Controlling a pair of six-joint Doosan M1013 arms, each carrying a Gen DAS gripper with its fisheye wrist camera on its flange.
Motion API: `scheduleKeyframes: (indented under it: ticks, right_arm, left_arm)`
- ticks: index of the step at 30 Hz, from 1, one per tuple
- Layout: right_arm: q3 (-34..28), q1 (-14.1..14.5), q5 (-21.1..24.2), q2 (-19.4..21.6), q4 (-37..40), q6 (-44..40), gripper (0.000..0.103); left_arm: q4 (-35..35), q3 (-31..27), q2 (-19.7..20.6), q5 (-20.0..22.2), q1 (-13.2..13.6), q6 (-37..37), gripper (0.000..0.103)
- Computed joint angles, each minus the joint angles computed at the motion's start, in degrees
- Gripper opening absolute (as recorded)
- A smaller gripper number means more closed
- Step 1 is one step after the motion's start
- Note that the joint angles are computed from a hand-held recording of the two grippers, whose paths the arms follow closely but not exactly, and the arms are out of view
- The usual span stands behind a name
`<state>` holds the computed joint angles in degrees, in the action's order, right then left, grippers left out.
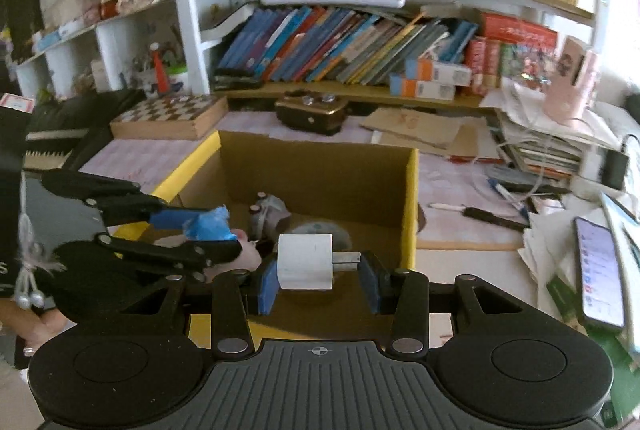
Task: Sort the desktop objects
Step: 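Lower into the yellow box and open both grippers to release the items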
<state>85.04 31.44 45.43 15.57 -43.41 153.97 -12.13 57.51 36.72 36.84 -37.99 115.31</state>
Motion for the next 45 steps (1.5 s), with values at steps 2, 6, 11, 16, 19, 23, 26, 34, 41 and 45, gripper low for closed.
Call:
scheduleKeyframes:
  ticks: [2, 6, 11, 16, 19, 23, 26, 34, 41, 45]
  right_arm:
    - [-0.5, -0.5, -0.5, 0.5, 1.9, -2.7, 0.042]
    - [-1.5, -1.6, -0.9, 1.5, 5.2, -7.2, 0.042]
    - [-2.8, -3.0, -1.0, 2.7, 8.7, -11.7, 0.042]
    - [-5.0, -4.6, -0.6, 4.2, 13.8, -18.2, 0.042]
    - [-6.8, -5.5, -0.3, 5.3, 16.7, -22.5, 0.042]
    - [-10.0, -6.7, 1.6, 7.5, 21.4, -28.2, 0.042]
    - [-12.4, -7.2, 3.6, 9.2, 24.0, -31.6, 0.042]
    - [-16.6, -7.6, 7.9, 12.3, 26.5, -34.0, 0.048]
    - [-14.1, -6.3, 3.6, 10.3, 21.0, -26.8, 0.061]
    - [-11.7, -4.4, 1.1, 8.3, 14.1, -18.5, 0.061]
  left_arm:
    - [0.2, -0.4, 0.4, -0.1, 0.0, 0.0, 0.032]
    - [0.8, -1.3, 1.0, -0.1, -0.1, 0.1, 0.034]
    - [2.6, -0.3, 0.7, -1.9, -0.1, -1.0, 0.063]
    - [-0.9, 4.7, -2.3, -11.7, 0.2, 1.7, 0.086]
    - [-0.7, 7.3, -3.9, -15.9, 0.2, 1.2, 0.093]
    - [4.0, 10.5, -6.1, -19.4, 0.3, -6.6, 0.099]
    - [11.8, 12.9, -7.7, -21.3, 0.3, -17.5, 0.101]
    - [41.6, 16.9, -10.9, -20.9, 0.0, -53.2, 0.103]
    - [57.9, 19.1, -12.7, -17.5, 0.0, -72.3, 0.103]
    - [62.4, 20.7, -14.0, -16.8, 0.4, -76.8, 0.103]
